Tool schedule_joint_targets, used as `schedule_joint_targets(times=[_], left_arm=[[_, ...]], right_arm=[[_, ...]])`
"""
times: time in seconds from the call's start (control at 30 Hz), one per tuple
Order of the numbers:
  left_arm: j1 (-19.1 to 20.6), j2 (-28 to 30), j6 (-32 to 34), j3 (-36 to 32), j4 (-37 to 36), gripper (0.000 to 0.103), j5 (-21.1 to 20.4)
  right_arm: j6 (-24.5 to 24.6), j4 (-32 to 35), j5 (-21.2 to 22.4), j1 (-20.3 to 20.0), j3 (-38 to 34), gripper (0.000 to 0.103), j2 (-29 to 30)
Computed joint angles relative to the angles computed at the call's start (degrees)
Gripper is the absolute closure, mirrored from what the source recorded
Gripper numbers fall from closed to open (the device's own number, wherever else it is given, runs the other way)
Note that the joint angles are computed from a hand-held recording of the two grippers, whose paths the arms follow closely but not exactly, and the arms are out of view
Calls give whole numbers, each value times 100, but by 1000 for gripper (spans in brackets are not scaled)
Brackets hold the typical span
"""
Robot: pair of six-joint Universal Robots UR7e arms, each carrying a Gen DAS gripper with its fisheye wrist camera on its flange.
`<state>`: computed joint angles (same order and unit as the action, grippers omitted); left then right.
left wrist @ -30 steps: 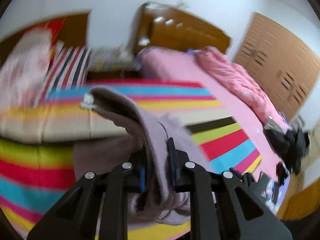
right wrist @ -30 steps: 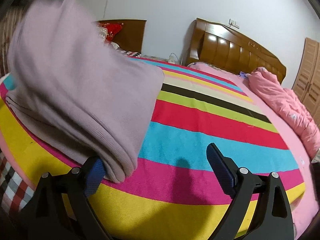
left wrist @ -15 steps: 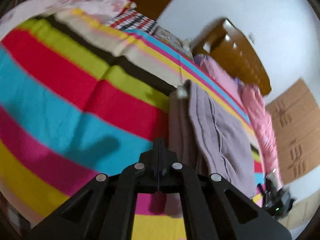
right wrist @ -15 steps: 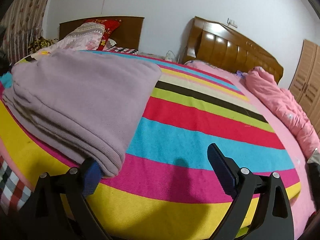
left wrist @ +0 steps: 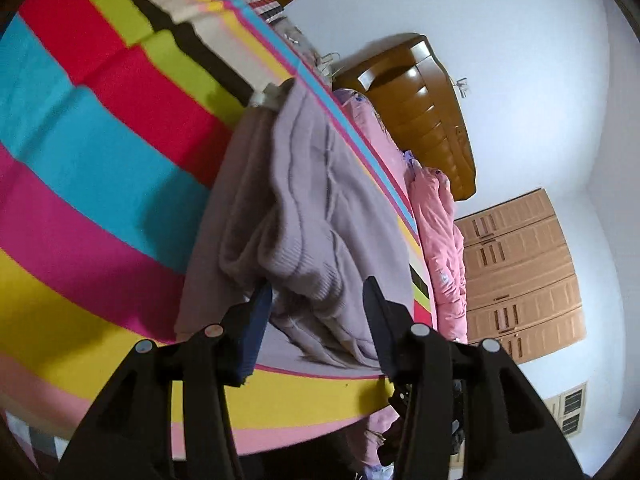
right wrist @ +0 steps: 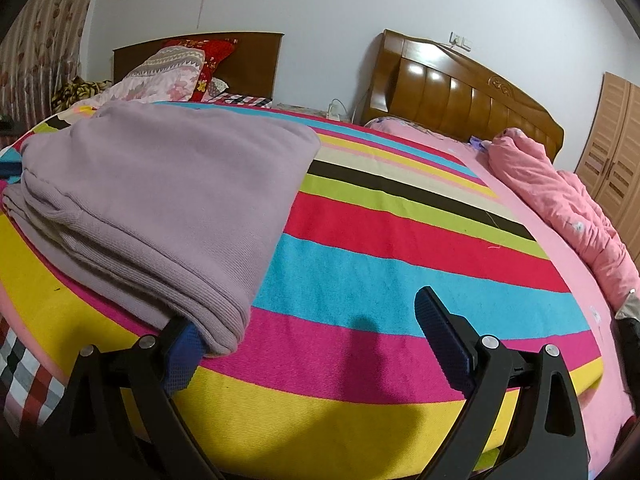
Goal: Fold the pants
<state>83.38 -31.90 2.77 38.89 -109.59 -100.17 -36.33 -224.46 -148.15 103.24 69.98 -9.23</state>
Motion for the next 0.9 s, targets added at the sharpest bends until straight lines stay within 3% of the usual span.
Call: schedule_joint_targets(times=[0.2, 0.27, 0.37, 0.47, 0.57, 0.67, 0.7, 0.73, 0.77, 0.9], left_arm=[[-17, 70, -216, -181, 161, 58, 233], [-43, -91, -241, 107, 6, 50, 466], [34, 17, -349, -45, 40, 50, 329], [75, 146, -381, -221, -16, 41, 170], [49, 411, -360, -661, 122, 21, 72], [-32, 742, -324, -1180, 330, 18, 200], [-65, 848, -262, -1331, 391, 23, 234], [-100, 885, -211, -1358, 371, 37, 343], [-144, 889, -213, -1341, 366, 79, 577], [-343, 490, 176, -623, -245, 83, 883]], right_arm=[[8, -27, 52, -13, 54, 11, -29], [54, -43, 78, -14, 78, 11, -38], [124, -46, 148, -22, 144, 11, -63], [121, -87, 203, -34, 175, 11, -71], [167, -120, 268, -52, 238, 11, -94], [176, -151, 309, -63, 262, 11, -101], [184, -160, 324, -68, 272, 11, -105], [188, -166, 332, -70, 276, 11, -105], [191, -155, 332, -73, 275, 11, -111], [-78, -42, 15, 17, 15, 11, -12]])
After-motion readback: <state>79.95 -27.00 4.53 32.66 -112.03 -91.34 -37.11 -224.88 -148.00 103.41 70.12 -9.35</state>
